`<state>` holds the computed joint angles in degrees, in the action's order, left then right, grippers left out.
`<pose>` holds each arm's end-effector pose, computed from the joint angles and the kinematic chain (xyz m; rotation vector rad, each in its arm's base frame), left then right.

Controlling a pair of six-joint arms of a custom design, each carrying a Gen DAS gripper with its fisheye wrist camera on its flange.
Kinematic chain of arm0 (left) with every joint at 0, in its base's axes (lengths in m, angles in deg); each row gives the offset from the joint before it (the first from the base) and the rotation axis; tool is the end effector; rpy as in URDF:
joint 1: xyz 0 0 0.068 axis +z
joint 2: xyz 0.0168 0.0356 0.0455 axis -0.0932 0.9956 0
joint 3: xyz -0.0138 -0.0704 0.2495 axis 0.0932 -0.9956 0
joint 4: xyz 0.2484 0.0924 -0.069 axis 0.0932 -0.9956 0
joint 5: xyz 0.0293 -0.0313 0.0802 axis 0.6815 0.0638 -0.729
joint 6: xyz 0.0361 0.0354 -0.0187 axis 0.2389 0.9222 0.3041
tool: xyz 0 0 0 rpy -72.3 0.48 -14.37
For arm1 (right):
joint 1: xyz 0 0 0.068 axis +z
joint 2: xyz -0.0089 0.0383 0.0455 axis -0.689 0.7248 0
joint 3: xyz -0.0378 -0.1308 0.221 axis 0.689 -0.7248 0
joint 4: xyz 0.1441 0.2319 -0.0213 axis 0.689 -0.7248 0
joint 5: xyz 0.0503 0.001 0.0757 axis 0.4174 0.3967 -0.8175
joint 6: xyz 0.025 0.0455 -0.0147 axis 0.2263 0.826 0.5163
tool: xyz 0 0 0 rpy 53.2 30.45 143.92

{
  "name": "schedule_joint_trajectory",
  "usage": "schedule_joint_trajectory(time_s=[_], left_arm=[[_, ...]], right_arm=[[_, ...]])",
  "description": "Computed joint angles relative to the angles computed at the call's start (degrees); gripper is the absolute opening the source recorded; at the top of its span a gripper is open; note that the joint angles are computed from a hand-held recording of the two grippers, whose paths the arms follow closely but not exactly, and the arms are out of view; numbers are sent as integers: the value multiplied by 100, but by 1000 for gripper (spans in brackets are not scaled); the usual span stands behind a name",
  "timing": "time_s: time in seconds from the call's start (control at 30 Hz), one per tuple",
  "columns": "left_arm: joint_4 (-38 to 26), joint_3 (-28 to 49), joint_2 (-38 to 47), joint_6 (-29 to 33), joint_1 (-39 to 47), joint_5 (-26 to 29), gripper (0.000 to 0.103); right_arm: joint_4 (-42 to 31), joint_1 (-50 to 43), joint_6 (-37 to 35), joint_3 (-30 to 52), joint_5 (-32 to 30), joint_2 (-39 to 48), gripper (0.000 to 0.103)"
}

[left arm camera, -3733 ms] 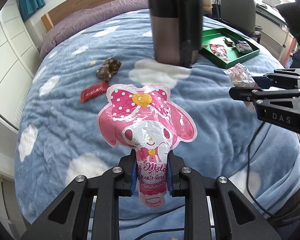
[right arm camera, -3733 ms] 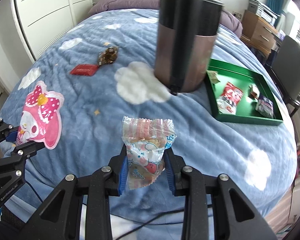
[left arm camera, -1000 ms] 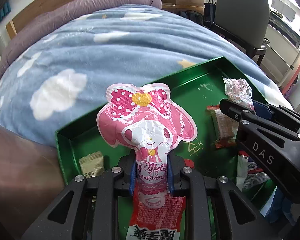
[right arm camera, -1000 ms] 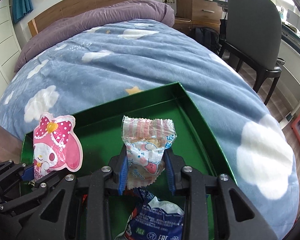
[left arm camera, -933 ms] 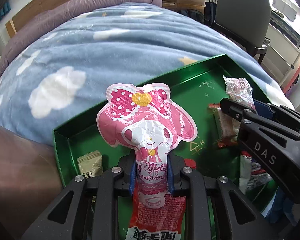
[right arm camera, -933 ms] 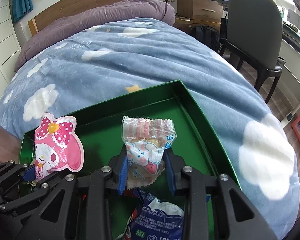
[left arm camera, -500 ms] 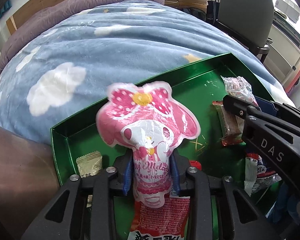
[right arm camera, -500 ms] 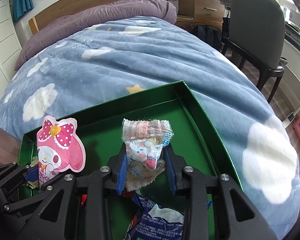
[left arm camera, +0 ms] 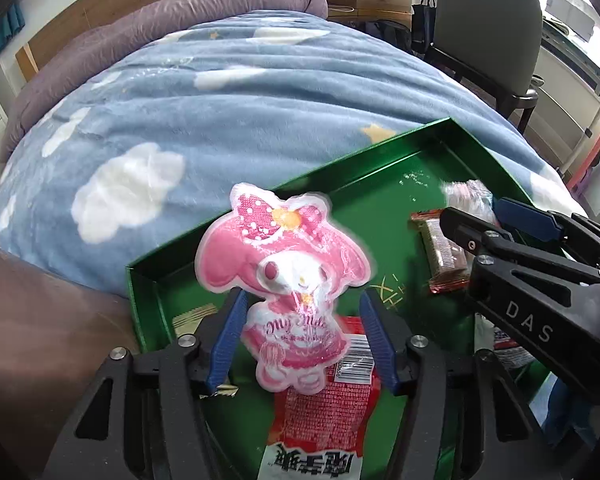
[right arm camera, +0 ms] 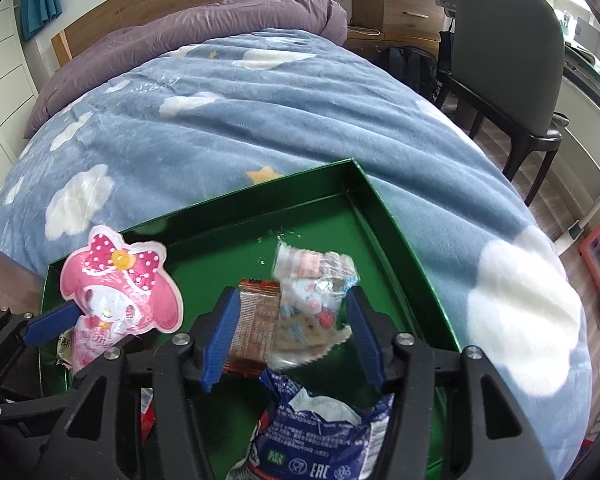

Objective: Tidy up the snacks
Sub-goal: 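Lower both packs into the green tray and open both grippers, then move both grippers back toward the brown wafer bag and red packet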

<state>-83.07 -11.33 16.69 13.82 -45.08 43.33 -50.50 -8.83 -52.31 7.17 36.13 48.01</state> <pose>0.2434 -0.1862 0.0777 0.0028 2.6251 0.0586 0.2930 0.1956 0.0692 -0.2870 2.5202 0.1516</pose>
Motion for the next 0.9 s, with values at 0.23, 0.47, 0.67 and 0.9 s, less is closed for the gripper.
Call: schedule_joint_trajectory(time_s=[0.23, 0.47, 0.67, 0.9], left_arm=[[-695, -35, -812, -43, -268, -290, 54], [-1767, -52, -2049, -298, -801, -713, 54], [-3037, -47, -3125, -1079, -1692, -1209, 54], [-5055, 130, -4058, -2836, -3407, -2088, 54]], right_arm=[[-483, 70, 104, -409, 193, -1058, 60], [-1326, 377, 313, -740, 527, -2423, 61], [-2276, 891, 698, -1083, 962, -3831, 61], [-3876, 2104, 1673, -1160, 1859, -5312, 61]])
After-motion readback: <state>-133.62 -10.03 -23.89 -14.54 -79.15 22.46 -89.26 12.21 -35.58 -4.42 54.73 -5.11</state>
